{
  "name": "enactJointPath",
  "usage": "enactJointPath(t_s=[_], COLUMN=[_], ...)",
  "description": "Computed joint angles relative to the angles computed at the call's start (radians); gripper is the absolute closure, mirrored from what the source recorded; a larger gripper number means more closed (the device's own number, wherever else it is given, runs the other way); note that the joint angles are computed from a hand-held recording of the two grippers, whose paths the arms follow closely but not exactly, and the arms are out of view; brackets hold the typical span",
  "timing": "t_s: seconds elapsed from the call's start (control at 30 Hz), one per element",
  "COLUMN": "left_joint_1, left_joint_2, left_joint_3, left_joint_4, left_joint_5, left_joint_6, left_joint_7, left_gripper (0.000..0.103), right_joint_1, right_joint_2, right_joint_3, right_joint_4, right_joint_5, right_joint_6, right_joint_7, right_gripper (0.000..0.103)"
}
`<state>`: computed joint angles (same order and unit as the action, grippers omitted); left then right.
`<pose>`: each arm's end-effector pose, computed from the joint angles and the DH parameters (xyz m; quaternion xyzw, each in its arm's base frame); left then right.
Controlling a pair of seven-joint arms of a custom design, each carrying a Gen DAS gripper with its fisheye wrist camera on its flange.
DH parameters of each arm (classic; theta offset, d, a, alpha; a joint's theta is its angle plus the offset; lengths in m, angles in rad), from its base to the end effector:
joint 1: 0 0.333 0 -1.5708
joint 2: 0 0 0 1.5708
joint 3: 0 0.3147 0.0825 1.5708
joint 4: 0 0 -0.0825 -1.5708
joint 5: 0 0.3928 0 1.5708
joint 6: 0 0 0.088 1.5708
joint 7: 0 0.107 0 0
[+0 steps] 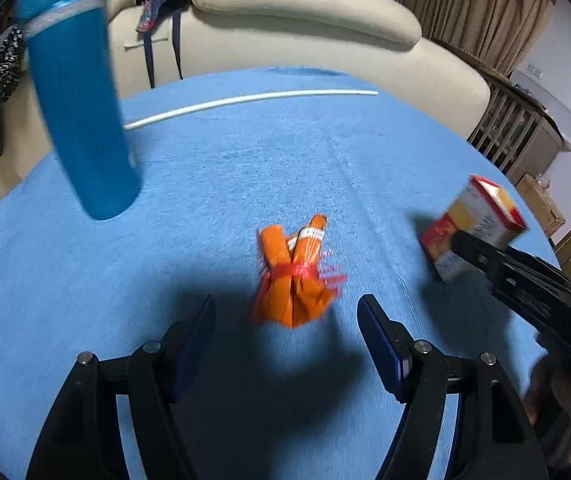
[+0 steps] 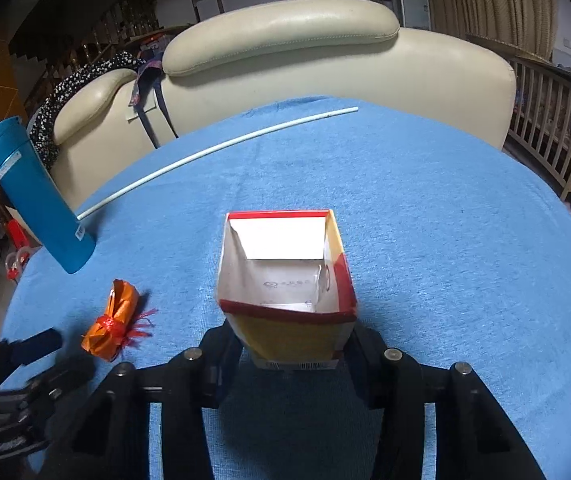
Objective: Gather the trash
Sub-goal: 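Grasp the white-and-red paper box with the right tool, then grasp the orange net-wrapped bundle with the left tool, then carry the paper box and orange bundle over the red wastebasket with both tools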
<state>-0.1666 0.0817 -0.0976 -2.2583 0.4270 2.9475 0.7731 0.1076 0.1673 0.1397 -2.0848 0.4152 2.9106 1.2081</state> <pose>0.5498 -0.1763 0.3845 -0.7186 0.6230 -0.2592 0.1682 0.6103 0.1255 0.4119 -0.7368 0.5859 -0.1555 0.2993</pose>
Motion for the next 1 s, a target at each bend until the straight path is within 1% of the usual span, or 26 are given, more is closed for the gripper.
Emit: enactJointPath(t_s=[0.1,0.13,0.17,0.2,0.27,0.3,0.37,0.47,0.57,0.6,0.73,0.83,0.93,1.0], left_joint_1=[-0.01,-0.014,-0.05,-0.054,-0.025,-0.023,-0.037,-0.038,-0.023,-0.014,0.017,0.039,0.049,0.056], left_joint_2=[0.059,0.076,0.082,0.086,0.082,0.073,0.047,-0.002,-0.055,-0.069,-0.132,-0.172,-0.209,-0.218], left_joint_3=[0.01,0.013,0.05,0.053,0.023,0.019,0.031,0.024,-0.002,-0.015,-0.069,-0.109,-0.143,-0.168], left_joint_4=[0.062,0.08,0.097,0.106,0.094,0.085,0.062,0.019,-0.02,-0.032,-0.09,-0.129,-0.164,-0.167], left_joint_5=[-0.007,0.001,0.079,0.099,0.007,-0.017,0.015,0.059,0.137,0.138,0.145,0.146,0.119,0.116], left_joint_6=[-0.037,-0.049,-0.074,-0.089,-0.066,-0.065,-0.069,-0.071,-0.081,-0.081,-0.079,-0.075,-0.062,-0.058], left_joint_7=[0.0,0.003,-0.048,-0.047,0.028,0.044,0.019,-0.024,-0.092,-0.092,-0.117,-0.132,-0.124,-0.128], left_gripper=[0.029,0.035,0.062,0.072,0.071,0.072,0.072,0.072,0.072,0.072,0.072,0.072,0.072,0.072], right_joint_1=[-0.008,-0.008,-0.008,-0.007,0.0,0.006,0.022,0.056,0.095,0.107,0.141,0.154,0.165,0.167], right_joint_2=[-0.022,-0.033,-0.043,-0.054,-0.077,-0.091,-0.116,-0.171,-0.233,-0.259,-0.354,-0.433,-0.515,-0.566], right_joint_3=[0.003,0.002,0.001,-0.001,-0.007,-0.012,-0.024,-0.047,-0.081,-0.094,-0.14,-0.172,-0.207,-0.226], right_joint_4=[-0.022,-0.033,-0.043,-0.053,-0.074,-0.088,-0.107,-0.156,-0.214,-0.239,-0.331,-0.4,-0.462,-0.503], right_joint_5=[0.024,0.034,0.049,0.067,0.103,0.118,0.151,0.203,0.225,0.228,0.199,0.159,0.121,0.089], right_joint_6=[0.0,0.001,0.0,0.0,0.0,0.004,-0.001,0.002,0.005,0.007,0.006,0.004,-0.003,-0.002], right_joint_7=[-0.02,-0.03,-0.04,-0.052,-0.08,-0.095,-0.119,-0.164,-0.181,-0.18,-0.145,-0.102,-0.066,-0.035], right_gripper=[0.054,0.054,0.054,0.054,0.054,0.054,0.054,0.054,0.054,0.054,0.054,0.054,0.054,0.054])
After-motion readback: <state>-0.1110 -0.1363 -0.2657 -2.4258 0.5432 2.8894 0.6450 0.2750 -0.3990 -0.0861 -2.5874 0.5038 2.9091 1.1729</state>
